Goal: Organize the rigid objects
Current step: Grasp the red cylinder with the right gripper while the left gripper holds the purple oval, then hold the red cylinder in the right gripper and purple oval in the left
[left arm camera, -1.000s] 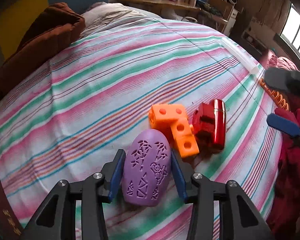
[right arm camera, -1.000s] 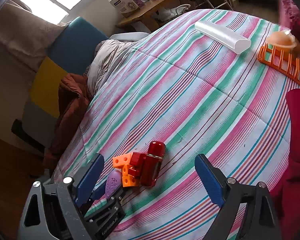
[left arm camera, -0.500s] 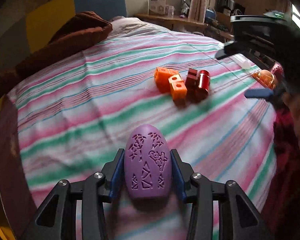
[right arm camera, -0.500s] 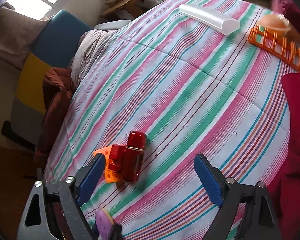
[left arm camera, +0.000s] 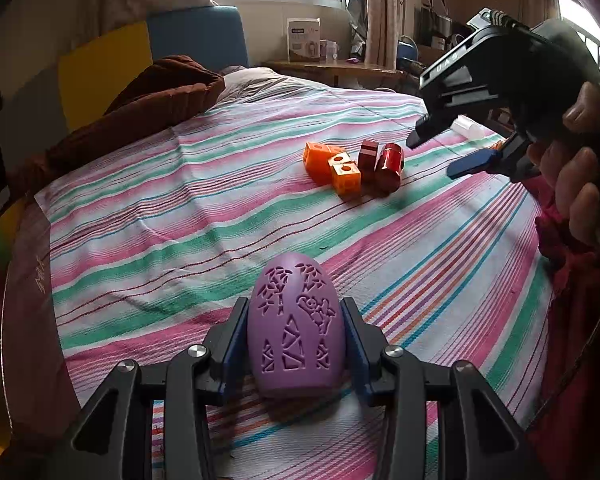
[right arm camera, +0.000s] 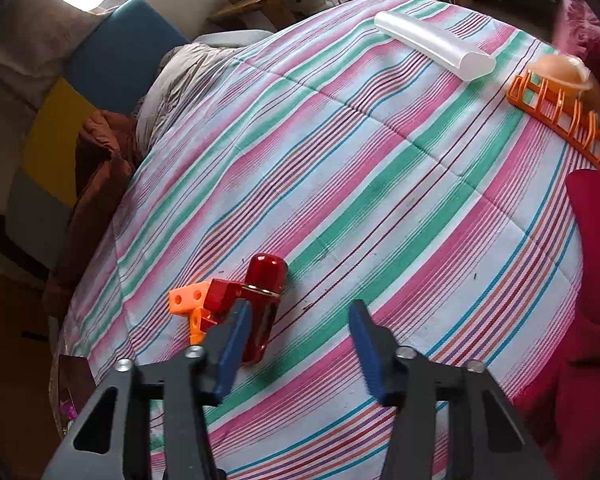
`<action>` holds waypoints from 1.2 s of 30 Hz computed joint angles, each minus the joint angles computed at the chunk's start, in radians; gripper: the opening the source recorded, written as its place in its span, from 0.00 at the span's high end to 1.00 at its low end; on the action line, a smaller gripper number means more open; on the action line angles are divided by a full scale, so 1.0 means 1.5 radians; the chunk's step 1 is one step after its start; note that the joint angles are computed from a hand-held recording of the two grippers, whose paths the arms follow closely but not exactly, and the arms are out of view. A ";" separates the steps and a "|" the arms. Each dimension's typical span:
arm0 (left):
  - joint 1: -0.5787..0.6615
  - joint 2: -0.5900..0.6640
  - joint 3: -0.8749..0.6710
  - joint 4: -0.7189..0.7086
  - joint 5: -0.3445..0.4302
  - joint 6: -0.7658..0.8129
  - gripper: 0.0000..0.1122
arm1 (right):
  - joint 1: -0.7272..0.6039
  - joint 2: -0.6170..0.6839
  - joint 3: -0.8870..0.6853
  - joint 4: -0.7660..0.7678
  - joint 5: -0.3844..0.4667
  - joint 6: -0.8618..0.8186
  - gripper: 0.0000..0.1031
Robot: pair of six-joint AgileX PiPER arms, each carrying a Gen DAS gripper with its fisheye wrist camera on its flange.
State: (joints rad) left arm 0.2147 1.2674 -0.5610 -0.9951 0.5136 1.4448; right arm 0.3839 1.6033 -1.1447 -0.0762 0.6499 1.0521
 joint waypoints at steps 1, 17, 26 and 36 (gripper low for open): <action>0.005 -0.009 0.007 0.000 0.005 0.001 0.60 | 0.001 0.001 -0.001 0.002 -0.002 -0.003 0.59; 0.033 -0.004 -0.001 -0.017 0.046 0.019 0.60 | 0.025 0.135 -0.149 -0.022 0.078 -0.063 0.66; 0.046 -0.002 -0.006 -0.014 0.064 0.017 0.60 | 0.099 0.206 -0.247 -0.165 0.197 -0.053 0.61; 0.052 -0.001 -0.006 -0.018 0.071 0.022 0.60 | 0.119 0.214 -0.261 -0.191 0.227 -0.085 0.61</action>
